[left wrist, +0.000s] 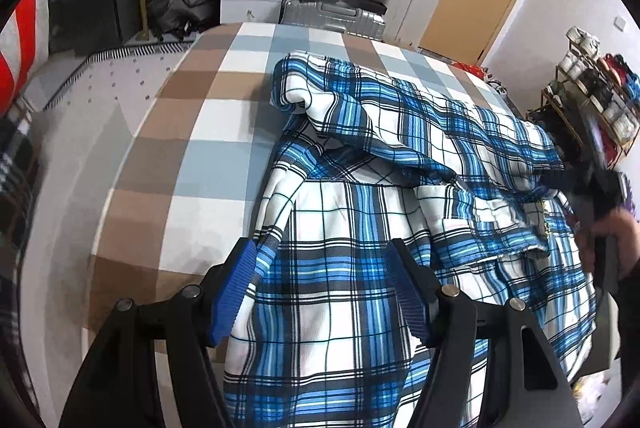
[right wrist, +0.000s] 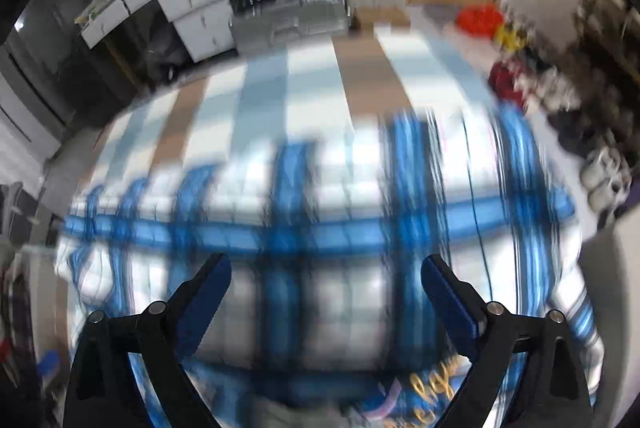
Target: Fold large clothes
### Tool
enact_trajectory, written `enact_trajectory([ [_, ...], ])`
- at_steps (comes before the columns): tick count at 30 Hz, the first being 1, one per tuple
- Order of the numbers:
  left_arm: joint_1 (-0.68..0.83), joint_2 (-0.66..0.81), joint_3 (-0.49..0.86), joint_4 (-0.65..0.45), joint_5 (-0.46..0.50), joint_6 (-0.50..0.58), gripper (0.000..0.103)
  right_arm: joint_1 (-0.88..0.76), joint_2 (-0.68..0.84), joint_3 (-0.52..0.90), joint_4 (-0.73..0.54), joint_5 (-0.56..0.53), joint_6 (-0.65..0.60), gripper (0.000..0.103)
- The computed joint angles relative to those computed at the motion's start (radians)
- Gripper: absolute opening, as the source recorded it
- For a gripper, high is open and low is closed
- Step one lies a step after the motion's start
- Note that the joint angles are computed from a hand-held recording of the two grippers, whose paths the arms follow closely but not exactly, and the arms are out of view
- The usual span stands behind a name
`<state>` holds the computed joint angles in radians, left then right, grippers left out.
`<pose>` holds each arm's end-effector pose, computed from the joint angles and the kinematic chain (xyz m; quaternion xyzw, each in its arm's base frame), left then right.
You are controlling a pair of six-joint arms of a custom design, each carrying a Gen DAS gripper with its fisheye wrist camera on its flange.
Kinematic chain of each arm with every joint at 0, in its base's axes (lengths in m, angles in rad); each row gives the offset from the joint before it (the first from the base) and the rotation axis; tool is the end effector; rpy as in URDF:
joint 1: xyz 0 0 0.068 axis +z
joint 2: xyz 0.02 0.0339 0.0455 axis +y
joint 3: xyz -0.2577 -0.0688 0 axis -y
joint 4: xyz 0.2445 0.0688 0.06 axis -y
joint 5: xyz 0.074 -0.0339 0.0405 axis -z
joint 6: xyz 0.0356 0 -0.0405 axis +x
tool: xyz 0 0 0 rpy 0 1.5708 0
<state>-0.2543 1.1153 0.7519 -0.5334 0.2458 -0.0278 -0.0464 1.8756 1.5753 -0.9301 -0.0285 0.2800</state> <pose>0.2148 -0.0648 0.2293 0.1461 0.9261 -0.1607 0.3086 0.3849 -0.0169 0.2410 0.1577 0.9727 0.0337 0.1666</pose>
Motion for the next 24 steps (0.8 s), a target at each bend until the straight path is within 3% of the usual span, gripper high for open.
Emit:
enact_trajectory([
  [1, -0.006, -0.005, -0.007, 0.006, -0.018, 0.006, 0.063, 0.015, 0.008, -0.016, -0.048, 0.044, -0.047, 0.094],
  [3, -0.002, -0.006, -0.014, 0.001, -0.027, 0.022, 0.063, 0.055, -0.123, -0.171, 0.048, 0.099, -0.076, 0.093],
  [7, 0.028, 0.009, 0.006, -0.080, 0.022, 0.094, 0.063, 0.054, -0.503, -0.464, 0.171, -0.114, 0.025, 0.093],
  [10, 0.047, -0.080, -0.020, -0.106, 0.005, 0.090, 0.063, 0.168, -0.874, -0.681, 0.231, -0.129, 0.176, 0.098],
  [11, 0.061, -0.111, -0.029, -0.124, 0.028, 0.095, 0.063, 0.268, -0.969, -0.723, 0.242, -0.069, 0.249, 0.103],
  [14, 0.114, -0.162, -0.056, -0.268, 0.118, 0.240, 0.063, 0.625, -1.207, -0.853, 0.268, 0.172, 0.429, 0.103],
  [17, 0.168, -0.265, -0.125, -0.355, 0.062, 0.300, 0.063, 0.921, -1.266, -0.888, 0.224, 0.446, 0.513, 0.103],
  [21, 0.321, -0.338, -0.149, -0.503, 0.160, 0.436, 0.063, 1.046, -1.219, -0.825, 0.146, 0.545, 0.552, 0.103],
  [24, 0.352, -0.391, -0.164, -0.555, 0.117, 0.488, 0.063, 1.146, -1.255, -0.814, 0.118, 0.586, 0.635, 0.103],
])
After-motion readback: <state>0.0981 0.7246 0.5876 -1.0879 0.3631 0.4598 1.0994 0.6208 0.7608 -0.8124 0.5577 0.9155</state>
